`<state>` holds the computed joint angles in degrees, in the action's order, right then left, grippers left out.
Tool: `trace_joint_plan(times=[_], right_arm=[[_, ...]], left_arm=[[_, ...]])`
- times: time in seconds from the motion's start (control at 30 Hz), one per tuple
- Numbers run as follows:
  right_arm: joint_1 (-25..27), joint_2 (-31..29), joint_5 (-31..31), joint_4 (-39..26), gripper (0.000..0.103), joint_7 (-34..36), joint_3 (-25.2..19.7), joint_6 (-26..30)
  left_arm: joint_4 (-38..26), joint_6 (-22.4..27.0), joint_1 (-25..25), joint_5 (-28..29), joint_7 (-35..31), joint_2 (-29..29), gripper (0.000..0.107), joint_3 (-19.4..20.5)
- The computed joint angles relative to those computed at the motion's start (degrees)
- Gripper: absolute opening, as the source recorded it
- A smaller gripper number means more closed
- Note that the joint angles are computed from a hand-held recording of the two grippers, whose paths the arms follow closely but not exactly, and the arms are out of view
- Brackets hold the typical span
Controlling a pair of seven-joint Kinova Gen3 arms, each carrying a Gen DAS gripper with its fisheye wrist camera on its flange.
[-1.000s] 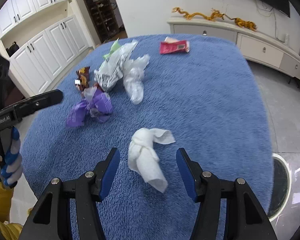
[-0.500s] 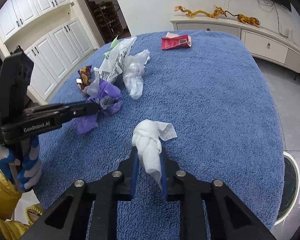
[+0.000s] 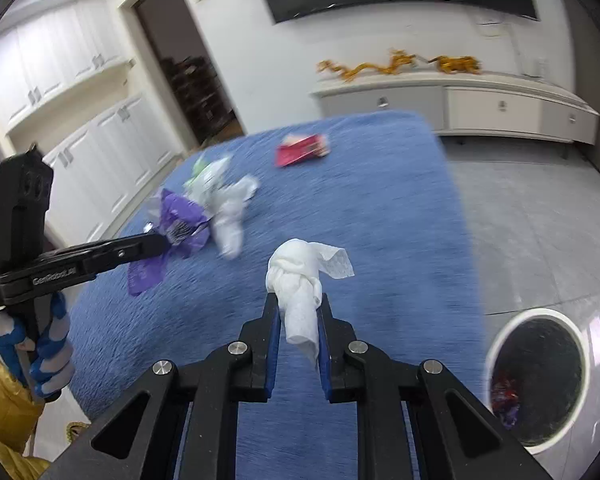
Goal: Collect trash
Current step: 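Grasp purple tissue with the left tool while the right tool grasps white tissue, drop both in bin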
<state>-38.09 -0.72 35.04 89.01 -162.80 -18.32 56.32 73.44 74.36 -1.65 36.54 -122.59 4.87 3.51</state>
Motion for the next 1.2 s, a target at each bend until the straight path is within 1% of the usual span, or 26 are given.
trace_joint_plan(times=[0.07,0.13,0.27,0.4,0.57,0.67,0.77,0.8,0.83,0.87,0.9,0.97,1.03,1.07,1.2], right_arm=[[0.46,-2.19,1.24,1.86,0.016,-2.29,-0.11,1.36],[2.00,-5.14,2.03,4.55,0.016,-5.31,-0.73,2.96],[6.46,-10.21,1.19,9.10,0.016,-8.58,-1.99,5.36],[11.07,-14.81,-1.44,13.89,0.016,-10.14,-1.88,7.33],[15.99,-19.30,-5.37,19.38,0.016,-9.96,-0.12,6.26],[18.57,-21.30,-7.90,22.92,0.017,-9.00,2.09,3.83],[20.84,-22.99,-9.96,25.17,0.018,-8.00,2.78,2.72],[21.58,-23.62,-10.69,26.11,0.019,-7.49,3.19,2.42],[22.38,-23.76,-11.24,26.57,0.021,-7.19,3.19,2.21],[23.16,-24.04,-11.81,27.17,0.030,-6.84,3.33,1.87],[24.11,-24.27,-12.32,27.52,0.039,-6.87,2.98,2.06],[25.67,-25.07,-13.36,28.54,0.042,-6.11,3.07,1.68],[27.15,-25.49,-14.46,29.01,0.042,-5.46,2.63,1.70],[27.87,-25.73,-15.09,29.19,0.042,-5.11,2.46,1.74],[30.99,-25.83,-16.51,29.08,0.042,-4.07,0.78,1.19]], left_arm=[[-1.84,0.16,2.01,-0.92,1.53,1.04,0.018,1.53],[-3.56,-0.10,4.31,-2.30,3.11,2.16,0.018,3.01],[-8.50,-0.34,10.79,-6.41,7.58,6.02,0.018,6.42],[-15.08,0.18,18.20,-11.50,13.05,11.37,0.019,8.91],[-24.11,2.93,27.04,-17.00,18.32,18.68,0.021,10.30],[-29.80,5.31,30.76,-18.31,21.24,23.43,0.021,10.50],[-34.73,7.72,33.52,-18.78,23.06,27.36,0.022,10.59],[-36.42,8.57,34.35,-18.66,23.75,28.76,0.026,10.66],[-39.08,10.19,35.36,-18.66,24.76,30.66,0.039,10.70],[-41.04,11.23,36.21,-18.62,25.88,32.16,0.048,10.61],[-41.93,11.52,36.68,-18.22,26.73,33.03,0.060,10.50],[-44.34,12.62,37.23,-17.79,27.93,34.74,0.061,10.40],[-46.78,14.15,37.76,-17.85,28.82,36.06,0.061,10.08],[-46.40,14.08,37.83,-17.90,28.64,35.75,0.061,9.84],[-40.85,10.62,37.64,-19.04,26.67,32.15,0.061,9.05]])
